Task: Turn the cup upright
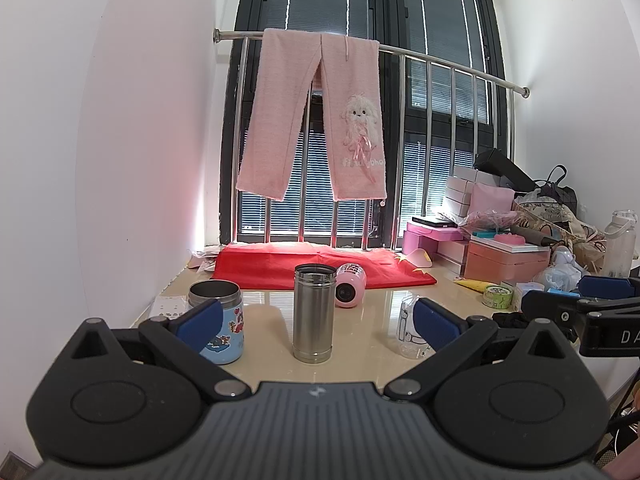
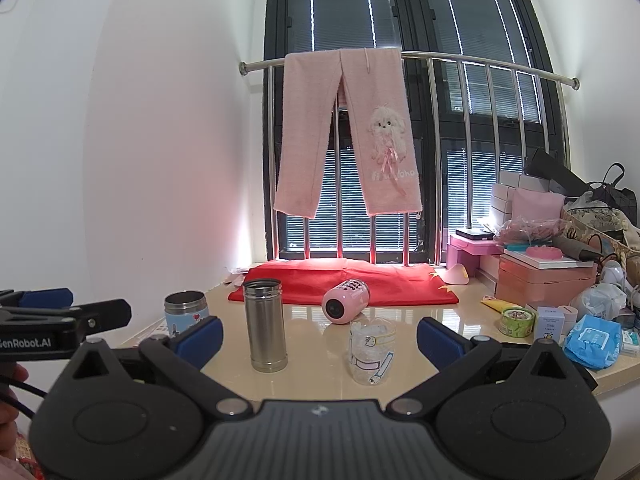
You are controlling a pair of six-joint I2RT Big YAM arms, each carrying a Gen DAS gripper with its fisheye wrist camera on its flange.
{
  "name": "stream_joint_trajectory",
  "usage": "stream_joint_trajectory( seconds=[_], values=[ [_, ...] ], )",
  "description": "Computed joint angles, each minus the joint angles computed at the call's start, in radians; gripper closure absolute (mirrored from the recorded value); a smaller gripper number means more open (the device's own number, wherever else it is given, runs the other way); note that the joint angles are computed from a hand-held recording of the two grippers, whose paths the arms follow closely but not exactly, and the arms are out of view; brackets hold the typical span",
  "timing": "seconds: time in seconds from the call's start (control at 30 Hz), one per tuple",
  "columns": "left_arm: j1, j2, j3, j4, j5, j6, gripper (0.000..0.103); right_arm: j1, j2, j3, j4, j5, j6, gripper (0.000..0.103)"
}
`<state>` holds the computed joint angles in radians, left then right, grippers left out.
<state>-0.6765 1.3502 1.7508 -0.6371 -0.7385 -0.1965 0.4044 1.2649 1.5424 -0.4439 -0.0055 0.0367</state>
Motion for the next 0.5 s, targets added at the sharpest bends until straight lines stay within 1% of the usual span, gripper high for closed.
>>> stream_joint_trajectory(
  seconds=[0.13,0.5],
  values=[
    [-0.008,0.002,0.009,-0.007,-0.010,-0.002,0.000,0.000,0.000,0.000,-0.001,-0.001,0.000,0.000],
    [-0.007,0.008,0.016,-0.009,-0.009,-0.003,0.000,-0.001,0.000,-0.010,0.008,-0.004,-0.001,0.000]
  ],
)
